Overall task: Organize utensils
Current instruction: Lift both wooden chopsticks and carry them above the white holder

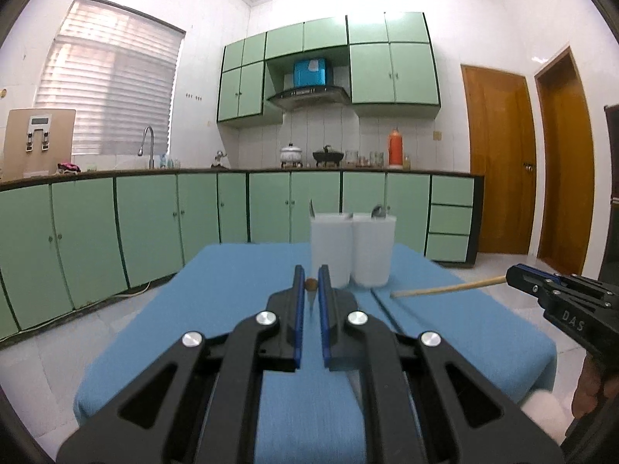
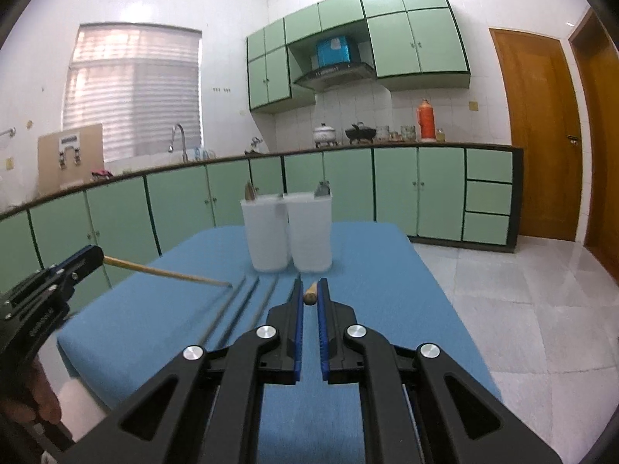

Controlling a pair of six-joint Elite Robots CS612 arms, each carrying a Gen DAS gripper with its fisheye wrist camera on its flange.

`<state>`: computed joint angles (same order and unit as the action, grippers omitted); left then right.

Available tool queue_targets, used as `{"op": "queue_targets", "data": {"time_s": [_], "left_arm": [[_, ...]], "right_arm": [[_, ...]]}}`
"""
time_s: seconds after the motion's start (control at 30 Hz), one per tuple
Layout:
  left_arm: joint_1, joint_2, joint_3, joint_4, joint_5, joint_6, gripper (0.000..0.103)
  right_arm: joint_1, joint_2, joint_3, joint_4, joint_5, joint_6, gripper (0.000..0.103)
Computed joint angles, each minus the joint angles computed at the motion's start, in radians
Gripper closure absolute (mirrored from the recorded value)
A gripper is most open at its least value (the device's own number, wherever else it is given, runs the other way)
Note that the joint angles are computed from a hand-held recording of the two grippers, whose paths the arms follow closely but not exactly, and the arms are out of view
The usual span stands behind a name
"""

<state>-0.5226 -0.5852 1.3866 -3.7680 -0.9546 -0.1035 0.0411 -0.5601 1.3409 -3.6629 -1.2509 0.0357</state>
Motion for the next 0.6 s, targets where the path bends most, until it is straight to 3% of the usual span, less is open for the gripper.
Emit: {"op": "queue_targets", "data": {"time_s": [0.17, 0.6], "left_arm": [[0.021, -0.006, -0.041, 0.011, -0.047, 0.017, 0.097], [0.078, -0.019, -0.165, 0.220, -0.190, -0.039, 0.097]], "right_arm": [[-0.009, -0.013, -0.036, 0.024, 0.042, 0.002, 0.096], [-0.018, -0.026, -0.182, 0.237, 0.101, 0.010, 0.096]]}}
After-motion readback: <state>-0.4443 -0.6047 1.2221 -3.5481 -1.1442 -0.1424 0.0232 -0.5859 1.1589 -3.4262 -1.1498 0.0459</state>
